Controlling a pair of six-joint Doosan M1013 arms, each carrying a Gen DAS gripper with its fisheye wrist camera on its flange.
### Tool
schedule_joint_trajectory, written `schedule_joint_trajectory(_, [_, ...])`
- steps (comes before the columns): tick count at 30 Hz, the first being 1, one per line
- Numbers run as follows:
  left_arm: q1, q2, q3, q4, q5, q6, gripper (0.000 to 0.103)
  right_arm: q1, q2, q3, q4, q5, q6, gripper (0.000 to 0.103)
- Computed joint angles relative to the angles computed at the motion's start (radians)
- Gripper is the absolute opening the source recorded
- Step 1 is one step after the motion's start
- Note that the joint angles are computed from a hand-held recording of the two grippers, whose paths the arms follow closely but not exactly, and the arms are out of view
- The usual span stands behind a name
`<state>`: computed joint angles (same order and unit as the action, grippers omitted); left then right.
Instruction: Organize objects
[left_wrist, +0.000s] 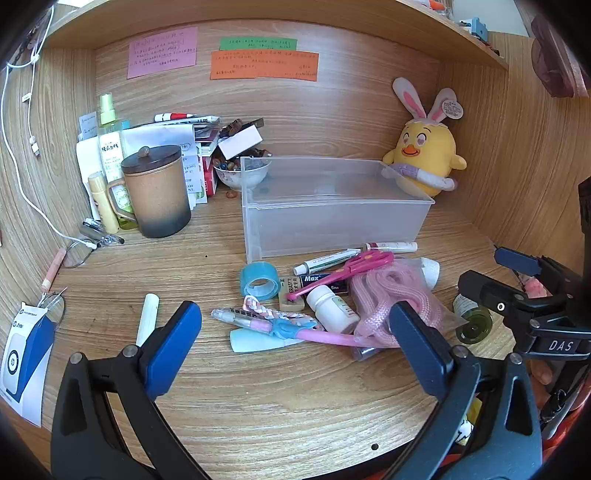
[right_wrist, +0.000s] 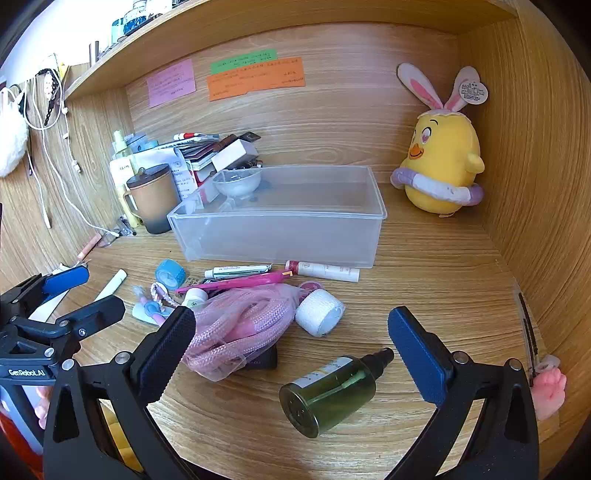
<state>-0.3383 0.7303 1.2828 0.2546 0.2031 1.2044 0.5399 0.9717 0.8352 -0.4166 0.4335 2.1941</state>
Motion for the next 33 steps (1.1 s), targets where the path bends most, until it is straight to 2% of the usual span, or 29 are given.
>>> schedule_joint_trajectory(8, [0.004,-0.002,-0.005,-0.065,0.007,0.063,0.103,0.0,0.0,-0.003,0.021,0.002,-0.025,0.103])
schedule_joint_trajectory(33, [0.006,0.0,-0.009,-0.12,0.018,0.114,0.103,0.006,-0.004,0.003,0.027,0.006,-0.043,0.103])
